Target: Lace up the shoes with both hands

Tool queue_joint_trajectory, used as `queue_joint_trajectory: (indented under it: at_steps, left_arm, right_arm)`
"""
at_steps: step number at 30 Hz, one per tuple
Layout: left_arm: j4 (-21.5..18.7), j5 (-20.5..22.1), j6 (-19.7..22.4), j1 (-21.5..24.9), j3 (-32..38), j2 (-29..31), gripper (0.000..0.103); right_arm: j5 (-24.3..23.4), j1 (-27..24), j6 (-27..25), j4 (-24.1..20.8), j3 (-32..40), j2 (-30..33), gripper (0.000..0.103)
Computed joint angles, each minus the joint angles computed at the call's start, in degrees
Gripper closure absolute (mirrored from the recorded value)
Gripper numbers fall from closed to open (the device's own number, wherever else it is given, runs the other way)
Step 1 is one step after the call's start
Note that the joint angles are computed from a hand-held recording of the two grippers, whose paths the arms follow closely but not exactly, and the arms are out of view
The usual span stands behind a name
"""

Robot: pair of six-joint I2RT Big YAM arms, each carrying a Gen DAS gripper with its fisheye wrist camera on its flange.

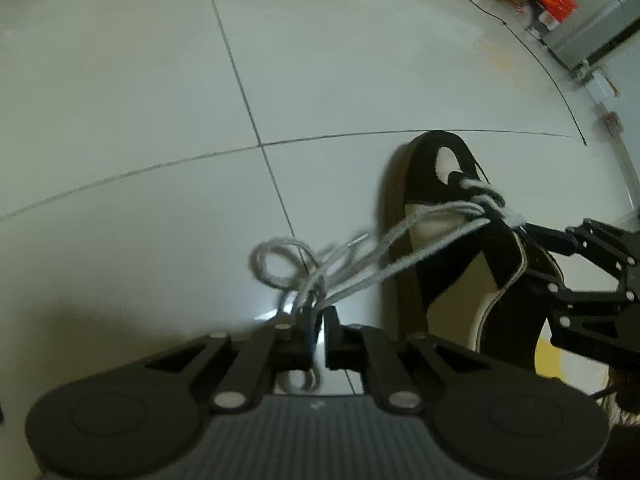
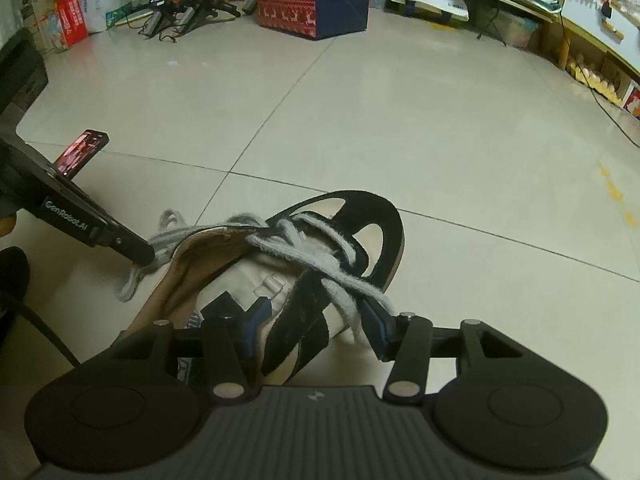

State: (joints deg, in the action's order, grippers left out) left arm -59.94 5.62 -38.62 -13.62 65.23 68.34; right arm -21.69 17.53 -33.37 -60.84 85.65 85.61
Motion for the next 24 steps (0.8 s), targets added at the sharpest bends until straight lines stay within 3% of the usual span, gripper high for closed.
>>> queue_joint_trajectory:
  at_steps: [1, 3, 14, 16, 18, 20, 24]
  left_arm:
    - [0.20, -0.26, 0.75, -0.07, 0.08, 0.00, 0.085]
    - [1.31, -0.47, 1.26, -0.09, 0.17, -0.17, 0.063]
    - [7.83, -3.16, 18.34, -2.94, 4.36, 2.58, 0.064]
    - [7.95, -1.89, 18.26, -2.91, 5.39, 4.54, 0.068]
    - [7.50, -0.99, 18.39, -3.07, 6.01, 5.10, 0.091]
    - [7.14, -0.32, 19.11, -3.30, 6.31, 5.17, 0.099]
    - [6.78, -2.49, 19.81, -4.00, 5.62, 3.86, 0.101]
  right_arm:
    - [-0.12, -0.02, 0.01, -0.26, 0.22, 0.17, 0.050]
    - [-0.09, -0.01, -0.20, -0.27, 0.26, 0.13, 0.050]
    - [0.30, 0.34, -0.10, -0.60, 0.53, 0.39, 0.050]
    - [0.27, 0.23, 0.17, -0.54, 0.58, 0.22, 0.050]
    - [0.11, 0.06, 0.82, -0.28, 0.35, -0.07, 0.050]
    - [0.13, -0.03, 1.52, -0.20, 0.13, -0.19, 0.050]
    - [1.27, 0.38, 2.08, -0.29, 0.14, 0.18, 0.050]
